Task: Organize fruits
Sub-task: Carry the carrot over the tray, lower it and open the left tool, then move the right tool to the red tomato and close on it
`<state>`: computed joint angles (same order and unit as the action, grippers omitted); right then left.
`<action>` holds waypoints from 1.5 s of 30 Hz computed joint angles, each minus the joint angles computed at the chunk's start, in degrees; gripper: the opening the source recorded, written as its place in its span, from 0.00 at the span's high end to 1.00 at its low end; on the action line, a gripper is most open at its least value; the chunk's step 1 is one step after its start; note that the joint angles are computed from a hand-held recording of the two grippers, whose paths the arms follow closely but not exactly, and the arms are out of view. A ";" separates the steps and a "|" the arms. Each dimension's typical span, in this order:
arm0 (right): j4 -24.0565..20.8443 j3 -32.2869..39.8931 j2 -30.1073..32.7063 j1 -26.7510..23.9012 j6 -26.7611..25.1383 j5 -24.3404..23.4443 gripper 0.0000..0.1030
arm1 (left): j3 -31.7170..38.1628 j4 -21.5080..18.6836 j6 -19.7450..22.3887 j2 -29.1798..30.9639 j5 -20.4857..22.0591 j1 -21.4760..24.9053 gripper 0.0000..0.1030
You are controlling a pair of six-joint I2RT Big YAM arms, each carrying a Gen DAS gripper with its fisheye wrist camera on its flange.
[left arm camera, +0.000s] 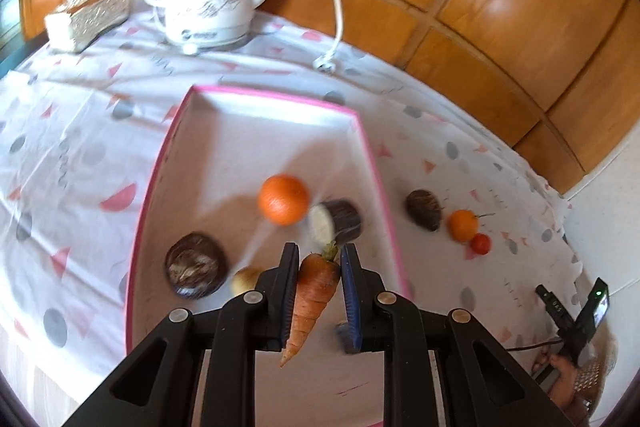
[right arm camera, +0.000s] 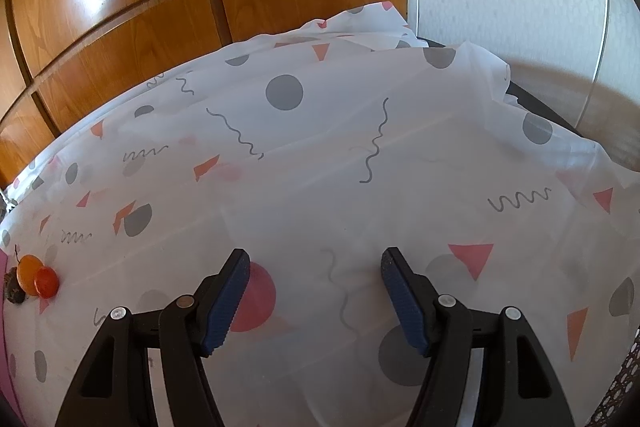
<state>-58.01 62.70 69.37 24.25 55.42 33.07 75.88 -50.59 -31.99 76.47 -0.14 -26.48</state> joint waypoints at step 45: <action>3.80 5.11 3.18 4.56 -10.11 -7.83 0.33 | -9.33 -0.52 -5.31 -10.39 -14.54 -2.27 0.58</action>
<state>-54.21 67.82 72.55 28.81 45.31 25.23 66.55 -51.11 -37.30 66.09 -14.67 -28.74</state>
